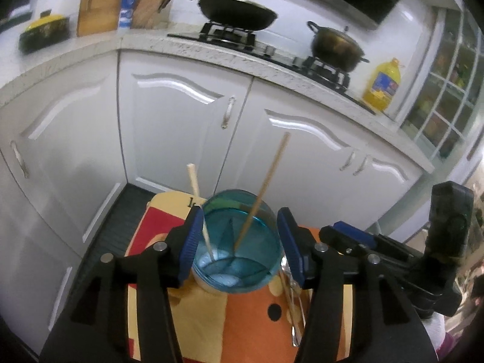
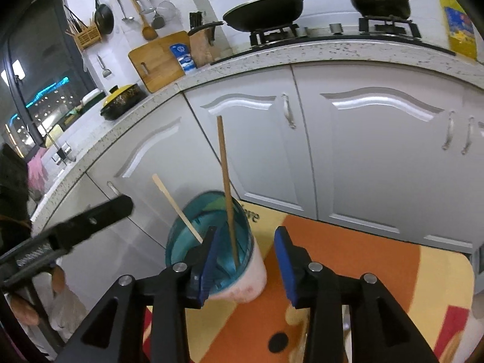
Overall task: Organize utensils
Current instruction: 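Lower the left tool to the utensils and grasp another wooden chopstick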
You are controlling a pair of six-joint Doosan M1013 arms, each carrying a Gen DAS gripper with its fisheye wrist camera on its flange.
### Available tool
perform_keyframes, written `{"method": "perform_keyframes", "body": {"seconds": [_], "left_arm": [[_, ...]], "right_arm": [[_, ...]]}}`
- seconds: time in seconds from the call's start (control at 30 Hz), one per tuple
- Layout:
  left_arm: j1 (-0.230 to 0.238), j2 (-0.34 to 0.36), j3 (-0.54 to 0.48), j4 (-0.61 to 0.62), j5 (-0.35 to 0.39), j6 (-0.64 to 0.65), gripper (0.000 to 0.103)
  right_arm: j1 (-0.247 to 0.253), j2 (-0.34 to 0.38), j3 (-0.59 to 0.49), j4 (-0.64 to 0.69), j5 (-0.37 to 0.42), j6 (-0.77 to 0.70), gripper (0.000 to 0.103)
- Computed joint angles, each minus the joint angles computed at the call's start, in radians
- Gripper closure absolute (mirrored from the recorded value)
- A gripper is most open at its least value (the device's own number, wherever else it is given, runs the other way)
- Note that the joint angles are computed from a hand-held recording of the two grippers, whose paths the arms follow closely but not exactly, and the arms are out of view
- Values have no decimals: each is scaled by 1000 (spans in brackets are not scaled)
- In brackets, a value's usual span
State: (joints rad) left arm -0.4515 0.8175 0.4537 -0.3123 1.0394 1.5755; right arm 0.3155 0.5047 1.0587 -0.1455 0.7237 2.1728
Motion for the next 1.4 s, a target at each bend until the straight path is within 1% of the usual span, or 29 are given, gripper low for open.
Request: {"method": "perform_keyframes", "body": {"seconds": [0.1, 0.2, 0.33, 0.43, 0.57, 0.77, 0.83, 0.97, 1.07, 1.13, 1.2, 1.4], "left_arm": [[-11, -49, 83, -18, -39, 40, 53], [-24, -88, 152, -18, -71, 72, 52], [-40, -136, 240, -32, -108, 121, 52], [-48, -159, 286, -40, -120, 141, 53], [-62, -179, 333, -11, -141, 149, 52], [-80, -193, 378, 17, -159, 162, 52], [-80, -188, 375, 12, -144, 152, 52], [-75, -179, 371, 13, -120, 133, 52], [-72, -172, 368, 7, -97, 123, 53], [-70, -169, 370, 2, -87, 118, 53], [-70, -166, 375, 1, -82, 112, 53], [-75, -148, 377, 1, -45, 95, 53]], "right_arm": [[14, -26, 34, -64, 9, 41, 63], [32, -57, 74, -155, 31, 105, 63], [42, -98, 133, -210, 41, 158, 63], [46, -130, 180, -242, 49, 205, 62], [52, -172, 246, -289, 49, 287, 62], [58, -213, 316, -332, 61, 368, 60], [55, -221, 334, -331, 65, 377, 58], [45, -230, 366, -294, 62, 370, 58], [35, -231, 390, -274, 45, 367, 58], [25, -229, 403, -236, 28, 353, 58], [17, -222, 410, -209, 12, 337, 59], [-8, -181, 403, -109, 21, 274, 62]]}}
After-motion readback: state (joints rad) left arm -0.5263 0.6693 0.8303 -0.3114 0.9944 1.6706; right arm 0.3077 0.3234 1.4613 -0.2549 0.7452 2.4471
